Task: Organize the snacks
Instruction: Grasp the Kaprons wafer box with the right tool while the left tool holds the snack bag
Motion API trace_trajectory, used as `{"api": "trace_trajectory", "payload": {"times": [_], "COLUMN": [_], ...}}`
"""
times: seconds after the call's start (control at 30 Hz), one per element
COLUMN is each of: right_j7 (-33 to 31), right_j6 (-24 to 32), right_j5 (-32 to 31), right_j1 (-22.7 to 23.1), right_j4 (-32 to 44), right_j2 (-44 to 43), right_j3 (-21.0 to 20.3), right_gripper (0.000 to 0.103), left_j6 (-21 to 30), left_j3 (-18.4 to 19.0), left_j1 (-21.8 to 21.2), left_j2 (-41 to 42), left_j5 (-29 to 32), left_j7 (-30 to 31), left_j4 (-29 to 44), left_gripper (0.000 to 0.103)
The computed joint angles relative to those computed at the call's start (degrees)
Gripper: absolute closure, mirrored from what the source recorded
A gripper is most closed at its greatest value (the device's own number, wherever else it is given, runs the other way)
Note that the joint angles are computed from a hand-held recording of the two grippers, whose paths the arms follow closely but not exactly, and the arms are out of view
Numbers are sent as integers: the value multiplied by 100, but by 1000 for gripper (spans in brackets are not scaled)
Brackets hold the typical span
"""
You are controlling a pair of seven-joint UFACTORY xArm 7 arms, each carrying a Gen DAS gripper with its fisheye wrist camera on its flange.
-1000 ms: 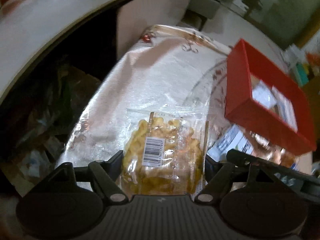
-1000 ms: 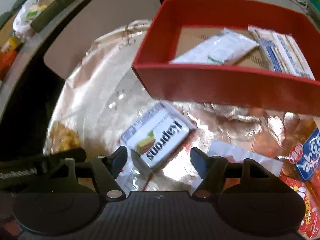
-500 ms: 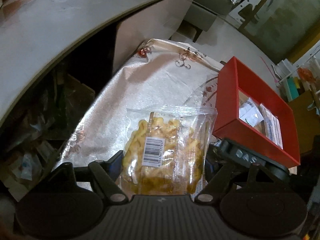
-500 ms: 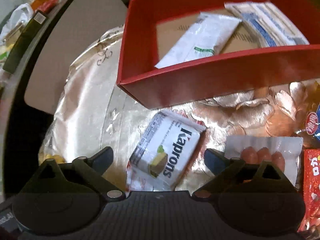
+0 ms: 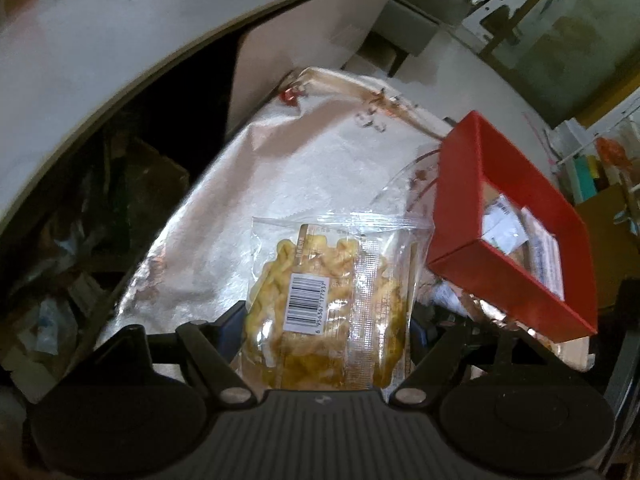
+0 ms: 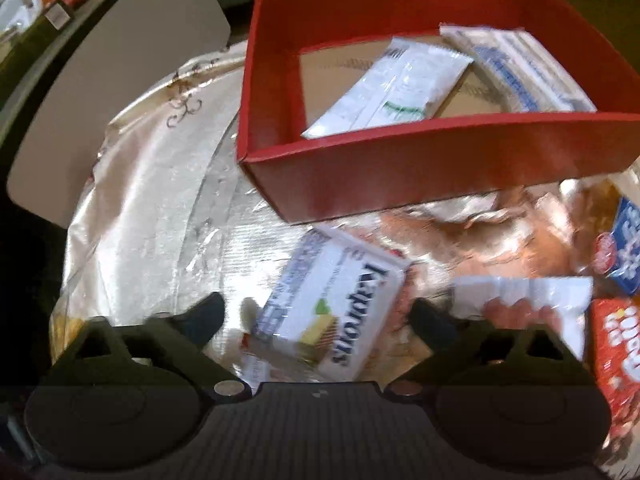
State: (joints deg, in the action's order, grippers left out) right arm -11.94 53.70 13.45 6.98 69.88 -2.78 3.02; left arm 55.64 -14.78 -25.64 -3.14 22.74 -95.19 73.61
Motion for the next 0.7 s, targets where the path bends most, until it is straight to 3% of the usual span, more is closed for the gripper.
{"api": "trace_trajectory", "payload": {"times": [0.03,0.33,0.5,0.57,0.6,0.7], "right_j7": [-265,-1472,-2288,-2546,-2605,-2780], "right_j6": [11,262,626,1043,1176,1206], "right_j5": [31,391,773,1057,1155,1295], "right_j1": [-23,-222,-345,-446,-508,-700], "right_j4": [-10,-54,208,520,636,808], "right_j2": [-25,-336,-491,-371,-313,-153], "right_j3": [-36,-261,-449,-591,-624,-668], "right_gripper": [28,30,33,57,62,66], "left_j6": [48,153,320,308,302,514], "left_j3": [-9,-29,0,54,76,144], "left_j1": [-4,-92,-256,-332,-373,-544], "left_j2": [18,148,538,659,717,971], "left_j5": [50,169,354,366,389,591], "left_j7": [-28,-32,159,194,229,331], "left_j4": [44,262,773,931,1015,1424], "left_gripper": [33,33,33,33,33,33]}}
